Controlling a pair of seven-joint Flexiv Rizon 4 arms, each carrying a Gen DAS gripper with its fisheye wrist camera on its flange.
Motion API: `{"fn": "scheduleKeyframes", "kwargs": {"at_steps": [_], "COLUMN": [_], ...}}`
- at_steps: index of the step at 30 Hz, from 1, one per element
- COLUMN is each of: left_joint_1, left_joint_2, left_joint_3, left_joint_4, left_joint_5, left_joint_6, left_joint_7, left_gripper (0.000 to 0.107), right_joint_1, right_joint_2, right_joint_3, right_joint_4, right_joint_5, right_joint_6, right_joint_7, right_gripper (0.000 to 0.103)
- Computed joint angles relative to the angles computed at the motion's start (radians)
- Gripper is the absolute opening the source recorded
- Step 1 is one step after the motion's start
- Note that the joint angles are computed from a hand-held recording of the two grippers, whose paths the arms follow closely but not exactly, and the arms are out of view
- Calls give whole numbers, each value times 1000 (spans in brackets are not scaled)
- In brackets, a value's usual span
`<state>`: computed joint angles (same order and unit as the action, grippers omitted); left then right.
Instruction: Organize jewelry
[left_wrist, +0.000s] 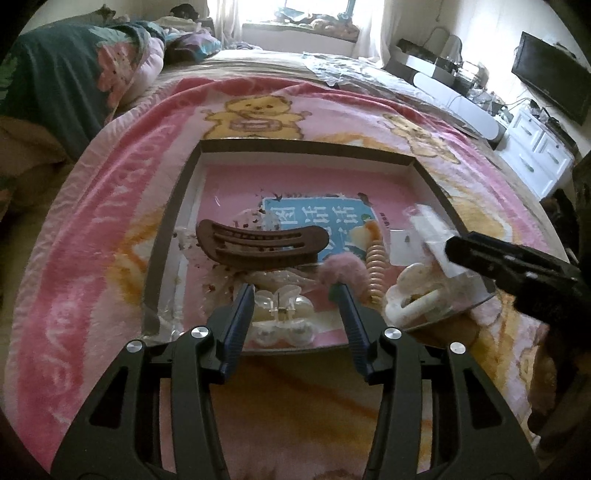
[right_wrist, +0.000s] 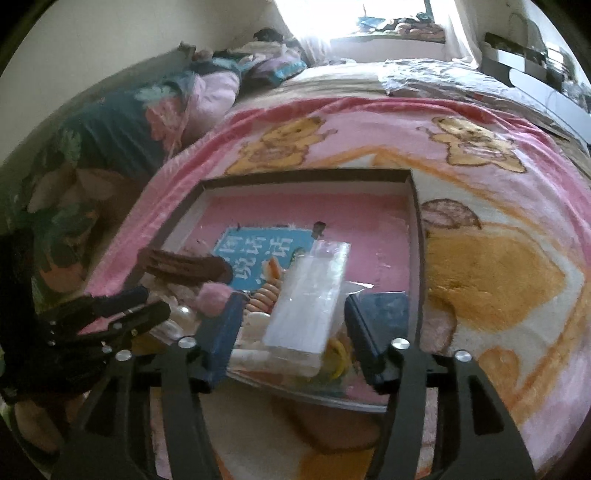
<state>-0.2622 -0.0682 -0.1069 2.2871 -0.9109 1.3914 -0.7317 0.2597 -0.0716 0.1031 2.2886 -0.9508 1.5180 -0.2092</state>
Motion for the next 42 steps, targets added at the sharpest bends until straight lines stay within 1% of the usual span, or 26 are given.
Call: {"fn": "scheduleKeyframes", "kwargs": {"at_steps": [1, 2, 3, 5, 6, 7, 8, 9, 11, 13, 15, 16, 17, 20, 23, 25, 29, 34, 36, 42], "left_joint_1": [0, -2, -6, -16, -24, -31, -42, -53, -77, -99, -120, -130, -141, -182, -199, -228, -234, -260, -287, -311], "left_joint_2": [8, 19, 37, 59, 79, 92, 113, 131, 160, 196, 229, 247, 267, 306, 335, 352, 379, 399, 404, 414], "left_joint_3": [2, 4, 8, 17, 23, 29, 37, 44, 59, 75, 91, 98, 107, 134, 154, 171, 192, 225, 241, 260], "left_joint_4": [4, 9, 20, 33, 46, 54, 68, 81, 103, 126, 151, 164, 181, 218, 247, 268, 303, 328, 333, 341], "left_joint_5": [1, 1, -8, -17, -28, -29, -42, -54, -71, -82, -83, -82, -82, -104, -96, -116, -80, -61, -76, -57], "left_joint_6": [-3, -7, -6, -6, -4, -4, -3, 0, 11, 14, 18, 20, 29, 55, 62, 83, 91, 114, 131, 144], "left_joint_7": [-1, -1, 4, 10, 15, 13, 21, 29, 41, 52, 58, 59, 62, 78, 66, 80, 65, 46, 55, 32], "left_gripper": [43, 46, 50, 53, 57, 62, 64, 67, 72, 82, 86, 90, 93, 93, 94, 94, 94, 94, 94, 94], "right_joint_1": [-4, -14, -35, -74, -87, -103, -119, -129, -127, -135, -126, -118, -114, -94, -65, -47, -10, 30, 40, 54], "right_joint_2": [18, 32, 56, 102, 127, 145, 178, 195, 239, 271, 309, 323, 333, 379, 404, 416, 442, 444, 453, 470], "right_joint_3": [-11, -16, -24, -1, 17, 31, 48, 62, 95, 124, 156, 167, 176, 215, 239, 250, 276, 299, 303, 308], "right_joint_4": [10, 17, 25, 39, 48, 54, 66, 73, 90, 97, 107, 112, 116, 136, 155, 165, 195, 211, 224, 241], "right_joint_5": [-46, -94, -192, -278, -289, -305, -337, -340, -300, -312, -309, -299, -300, -303, -279, -261, -207, -152, -140, -120], "right_joint_6": [8, 18, 30, 16, -1, -9, -23, -34, -77, -114, -171, -193, -210, -281, -330, -353, -397, -441, -444, -451], "right_joint_7": [48, 94, 182, 262, 277, 293, 328, 335, 311, 326, 327, 321, 322, 346, 355, 357, 360, 364, 380, 390], "right_gripper": [65, 73, 75, 81, 83, 88, 91, 92, 94, 99, 99, 99, 99, 99, 99, 99, 99, 99, 99, 99]}}
